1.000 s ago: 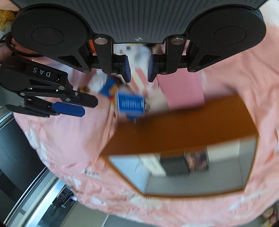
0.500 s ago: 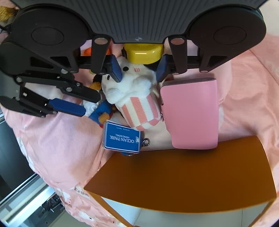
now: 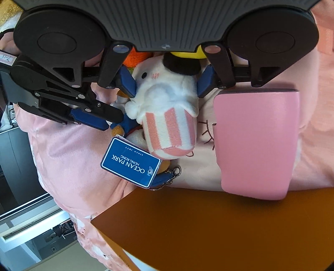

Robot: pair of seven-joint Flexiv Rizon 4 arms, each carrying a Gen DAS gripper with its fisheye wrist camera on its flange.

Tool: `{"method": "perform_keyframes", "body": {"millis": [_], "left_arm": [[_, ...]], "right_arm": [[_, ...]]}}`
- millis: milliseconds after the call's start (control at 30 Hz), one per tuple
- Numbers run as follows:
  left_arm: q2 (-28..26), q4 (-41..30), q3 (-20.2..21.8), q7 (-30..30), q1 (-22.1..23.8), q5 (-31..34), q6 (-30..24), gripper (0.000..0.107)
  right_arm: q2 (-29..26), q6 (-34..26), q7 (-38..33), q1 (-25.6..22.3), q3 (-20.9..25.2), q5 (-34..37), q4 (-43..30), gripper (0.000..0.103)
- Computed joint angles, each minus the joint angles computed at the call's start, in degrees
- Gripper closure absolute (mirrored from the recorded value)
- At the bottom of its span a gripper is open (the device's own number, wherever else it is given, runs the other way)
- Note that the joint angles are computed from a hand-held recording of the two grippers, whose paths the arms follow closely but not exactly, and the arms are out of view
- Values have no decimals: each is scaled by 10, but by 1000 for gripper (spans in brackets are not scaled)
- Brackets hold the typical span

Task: Organize objects
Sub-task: 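Grasp the striped-hat plush with the left tool while the right tool grasps the bear plush, then carry both plushes up and over the orange box with both tools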

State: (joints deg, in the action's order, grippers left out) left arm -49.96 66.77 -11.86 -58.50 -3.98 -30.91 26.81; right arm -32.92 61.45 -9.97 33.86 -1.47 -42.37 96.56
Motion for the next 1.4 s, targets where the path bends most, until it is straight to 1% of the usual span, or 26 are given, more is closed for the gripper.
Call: {"method": "perform_keyframes", "body": {"millis": [100,167,200,300,333,400,500,567,633,733,800,900,933,1000,1133,1300,1400], "left_arm": [[-5,1,-3,-3,-2,-6,6,30],[-4,4,-3,-3,-5,-4,15,30],[-3,6,-4,-4,-5,-5,17,30],[8,20,-3,-13,0,-13,24,35],[18,31,-1,-10,0,-11,35,35],[43,56,7,6,-5,2,73,37],[68,74,13,22,-8,17,110,37],[73,65,25,13,-15,38,108,37],[71,57,26,4,-16,45,106,37],[58,45,25,-13,-19,49,100,37],[51,43,23,-14,-20,51,102,37],[42,33,21,-21,-21,54,94,37],[42,34,20,-21,-19,52,94,37],[47,43,16,-12,-14,49,98,37],[59,53,14,3,-10,46,99,37],[85,83,-3,37,12,5,102,37],[104,103,-12,60,24,-30,114,37]], "right_arm": [[-2,6,2,0,-2,-4,1,66],[-5,7,-14,-3,4,-1,-2,60],[-5,8,-24,-4,6,0,-4,58],[-1,13,-35,0,2,-7,-1,57],[2,20,-32,2,-1,-13,1,57],[3,32,-36,2,-5,-22,2,58],[-7,16,-68,3,-1,-22,-18,58],[-17,11,-95,2,4,-17,-34,58],[-27,7,-124,-1,11,-5,-49,58],[-42,-26,-166,3,18,18,-75,58],[-51,-47,-185,8,19,29,-88,58],[-61,-55,-199,11,18,43,-98,57],[-62,-56,-193,15,13,43,-97,61],[-57,-41,-179,15,7,44,-88,63],[-40,-4,-136,15,-2,46,-63,66],[-2,38,-47,24,-24,21,-21,66],[20,53,12,30,-40,-13,-5,66]]}}
